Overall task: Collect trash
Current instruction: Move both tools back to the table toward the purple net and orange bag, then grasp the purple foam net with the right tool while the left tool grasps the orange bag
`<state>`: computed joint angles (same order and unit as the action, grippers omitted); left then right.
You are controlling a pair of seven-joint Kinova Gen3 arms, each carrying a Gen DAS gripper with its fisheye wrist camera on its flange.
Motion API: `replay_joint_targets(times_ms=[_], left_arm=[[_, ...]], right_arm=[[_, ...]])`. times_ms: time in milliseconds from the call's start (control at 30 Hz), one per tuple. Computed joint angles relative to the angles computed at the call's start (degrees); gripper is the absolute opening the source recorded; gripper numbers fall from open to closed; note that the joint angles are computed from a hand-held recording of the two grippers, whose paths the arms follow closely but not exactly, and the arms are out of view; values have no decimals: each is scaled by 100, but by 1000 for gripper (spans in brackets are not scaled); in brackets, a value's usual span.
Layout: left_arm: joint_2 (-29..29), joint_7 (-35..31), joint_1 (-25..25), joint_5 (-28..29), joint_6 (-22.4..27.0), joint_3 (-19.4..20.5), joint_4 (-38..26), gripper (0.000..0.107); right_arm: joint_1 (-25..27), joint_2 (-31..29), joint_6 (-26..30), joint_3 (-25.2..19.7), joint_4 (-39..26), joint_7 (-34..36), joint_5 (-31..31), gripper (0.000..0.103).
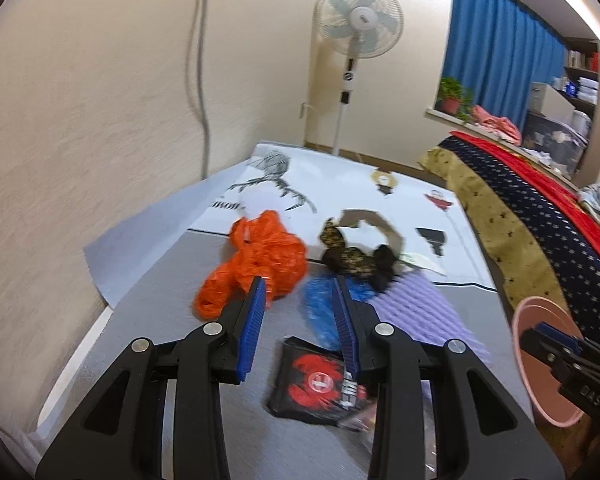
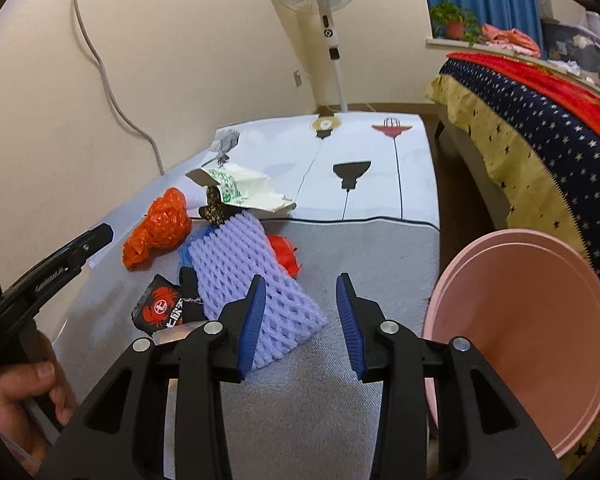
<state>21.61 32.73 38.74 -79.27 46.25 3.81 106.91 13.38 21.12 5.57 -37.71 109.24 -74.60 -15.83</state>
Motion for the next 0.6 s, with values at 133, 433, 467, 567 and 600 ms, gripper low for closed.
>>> replay_joint_targets(times_ms=[133, 433, 467, 567, 600], left_arm=[[85, -12, -150, 144, -140, -65, -65, 34], [299, -351, -295, 613, -473, -296, -289, 34], [339, -458, -311, 738, -479, -313, -343, 34], [397, -669, -307, 965, -591, -413, -430, 34], [415, -758, -308, 1039, -637, -442, -459, 34]], right_arm=[[-117, 205, 209, 113, -209, 38, -14, 38], [-901, 520, 836, 931, -689, 185, -260, 38], [-994, 549, 912, 1042, -739, 180, -302, 38], [-1148, 647, 1101, 1211, -866, 257, -438, 37], [-1228, 662, 1144, 1291, -895, 279, -452, 37]])
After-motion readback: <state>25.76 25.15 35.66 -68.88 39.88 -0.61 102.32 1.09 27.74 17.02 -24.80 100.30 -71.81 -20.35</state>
